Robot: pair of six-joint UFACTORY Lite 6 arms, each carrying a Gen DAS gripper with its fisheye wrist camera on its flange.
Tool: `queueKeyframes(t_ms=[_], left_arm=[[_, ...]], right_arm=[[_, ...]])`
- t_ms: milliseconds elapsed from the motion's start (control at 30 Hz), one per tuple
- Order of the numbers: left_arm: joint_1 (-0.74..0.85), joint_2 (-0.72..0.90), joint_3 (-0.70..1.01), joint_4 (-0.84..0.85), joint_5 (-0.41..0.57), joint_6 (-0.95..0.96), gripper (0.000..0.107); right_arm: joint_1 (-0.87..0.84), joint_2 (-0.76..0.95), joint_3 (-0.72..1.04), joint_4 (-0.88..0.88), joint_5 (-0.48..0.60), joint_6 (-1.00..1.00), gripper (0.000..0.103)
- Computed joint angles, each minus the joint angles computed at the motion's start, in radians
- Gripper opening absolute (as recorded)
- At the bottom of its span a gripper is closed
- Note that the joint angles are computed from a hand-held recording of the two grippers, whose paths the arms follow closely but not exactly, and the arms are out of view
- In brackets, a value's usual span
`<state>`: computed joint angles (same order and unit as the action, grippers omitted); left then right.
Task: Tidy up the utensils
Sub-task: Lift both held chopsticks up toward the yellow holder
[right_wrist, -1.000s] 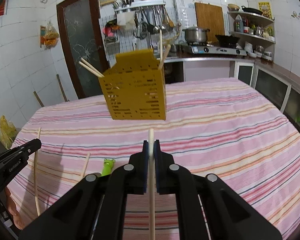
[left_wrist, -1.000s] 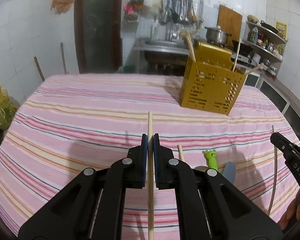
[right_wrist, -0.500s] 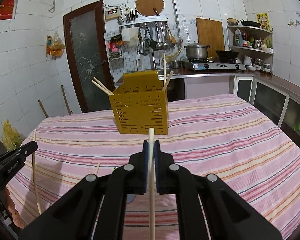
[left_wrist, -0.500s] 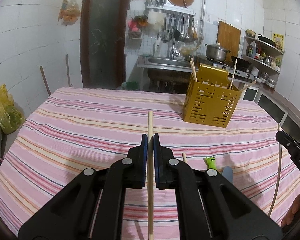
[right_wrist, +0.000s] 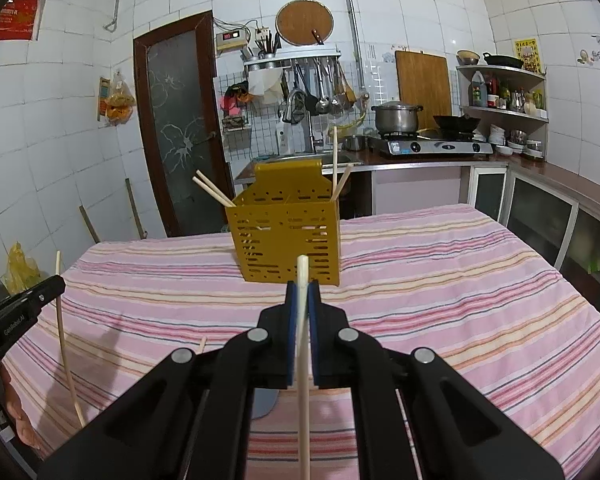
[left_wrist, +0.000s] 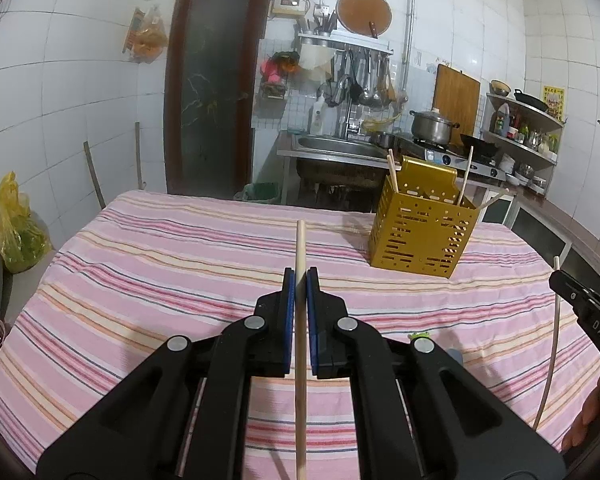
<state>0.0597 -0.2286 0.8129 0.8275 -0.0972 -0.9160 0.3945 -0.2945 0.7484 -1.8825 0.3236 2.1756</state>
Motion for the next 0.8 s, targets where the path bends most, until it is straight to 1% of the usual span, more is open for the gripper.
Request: queueKeyframes(t_ms=[100,133,167,267,367,467,633,733,800], left_arm=[[0.019,0.002,0.011,0.115,-0.022,-0.118,0.004],[0.02,0.006,0.016,0.116,-0.025,-0.12,0.004],[0.019,0.008,0.022,0.095,-0.026,-0.101,0.004],[0.01,0.017,0.038,-0.051,-0.027,0.047,0.004],[0.003,0.029,0.06,-0.071,-0.027,0.065,0.004],[-0.019,0.045,0.081,-0.253,-0.021,0.249,0.005],[-0.043,0.102,0.158,-0.374,-0.022,0.368,0.004],[-0.065,0.133,0.215,-0.489,-0.014,0.475,0.004],[-0.077,0.162,0.27,-0.49,-0.001,0.474,0.004]], right_arm=[[-0.024,0.005,0.014,-0.044,-0.02,0.04,0.006],[-0.025,0.008,0.019,-0.051,-0.021,0.047,0.006],[-0.032,0.012,0.026,-0.075,-0.024,0.069,0.006],[-0.048,0.026,0.043,-0.15,-0.021,0.135,0.006],[-0.062,0.043,0.059,-0.233,-0.011,0.205,0.006],[-0.075,0.058,0.079,-0.301,-0.005,0.265,0.006],[-0.112,0.104,0.138,-0.424,-0.013,0.365,0.006],[-0.139,0.15,0.2,-0.504,-0.03,0.439,0.006],[-0.152,0.181,0.251,-0.523,-0.041,0.453,0.006]])
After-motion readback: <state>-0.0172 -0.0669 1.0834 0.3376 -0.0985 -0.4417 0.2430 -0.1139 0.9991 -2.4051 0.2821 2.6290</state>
